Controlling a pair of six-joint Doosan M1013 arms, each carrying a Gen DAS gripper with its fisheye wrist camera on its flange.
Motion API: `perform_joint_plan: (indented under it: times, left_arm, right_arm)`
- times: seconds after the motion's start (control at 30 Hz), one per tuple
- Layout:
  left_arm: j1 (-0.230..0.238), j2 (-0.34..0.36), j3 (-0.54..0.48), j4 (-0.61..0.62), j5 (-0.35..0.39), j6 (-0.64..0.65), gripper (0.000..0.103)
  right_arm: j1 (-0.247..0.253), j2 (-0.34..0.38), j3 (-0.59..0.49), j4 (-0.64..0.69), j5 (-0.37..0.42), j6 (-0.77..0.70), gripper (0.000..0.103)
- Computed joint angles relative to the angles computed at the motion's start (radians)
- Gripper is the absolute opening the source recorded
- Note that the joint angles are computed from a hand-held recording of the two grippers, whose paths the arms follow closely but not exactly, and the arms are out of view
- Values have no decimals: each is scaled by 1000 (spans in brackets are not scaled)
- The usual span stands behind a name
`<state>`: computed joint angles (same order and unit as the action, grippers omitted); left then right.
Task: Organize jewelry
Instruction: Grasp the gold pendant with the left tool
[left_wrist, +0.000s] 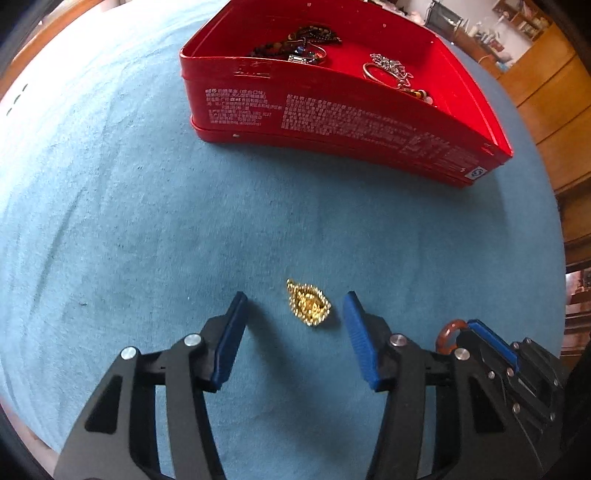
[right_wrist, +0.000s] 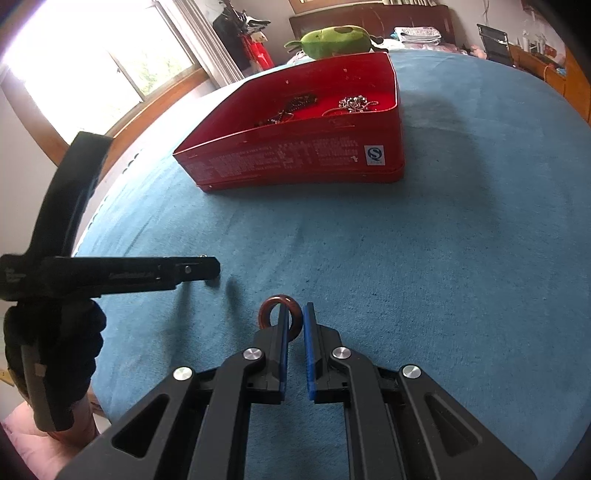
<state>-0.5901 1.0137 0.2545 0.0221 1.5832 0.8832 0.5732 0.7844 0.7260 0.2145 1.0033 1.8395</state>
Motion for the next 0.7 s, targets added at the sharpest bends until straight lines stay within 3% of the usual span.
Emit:
perform_joint_plan:
  times: [0.07,0.17,0.3,0.43,0.53,0.6,0.67,0.7]
  left_arm:
    - [-9,38,-76,36,55,17,36]
    - [-13,65,-133,53,96,43,24]
    - [-19,53,-113,56,102,106,24]
    - [-25,-15,19,69,45,170,24]
    - [-26,-35,56,68,39,191,25]
    - [-27,-44,72,67,31,188,30]
    - [-25,-57,98,47,15,178,43]
    - [-26,-57,100,45,11,175,43]
  right_arm:
    - [-3,-2,6,11,-6,-8,7]
    - [-7,-9,19,29,-17,-21,7]
    - [-10,-17,34,46,-31,-38,7]
    - [-9,-21,40,53,-36,-50,7]
    - [-9,-17,34,48,-28,-45,7]
    - [-9,-11,24,42,-16,-38,7]
    - [-7,-6,15,34,-6,-29,7]
    - [-7,-3,9,31,-1,-26,7]
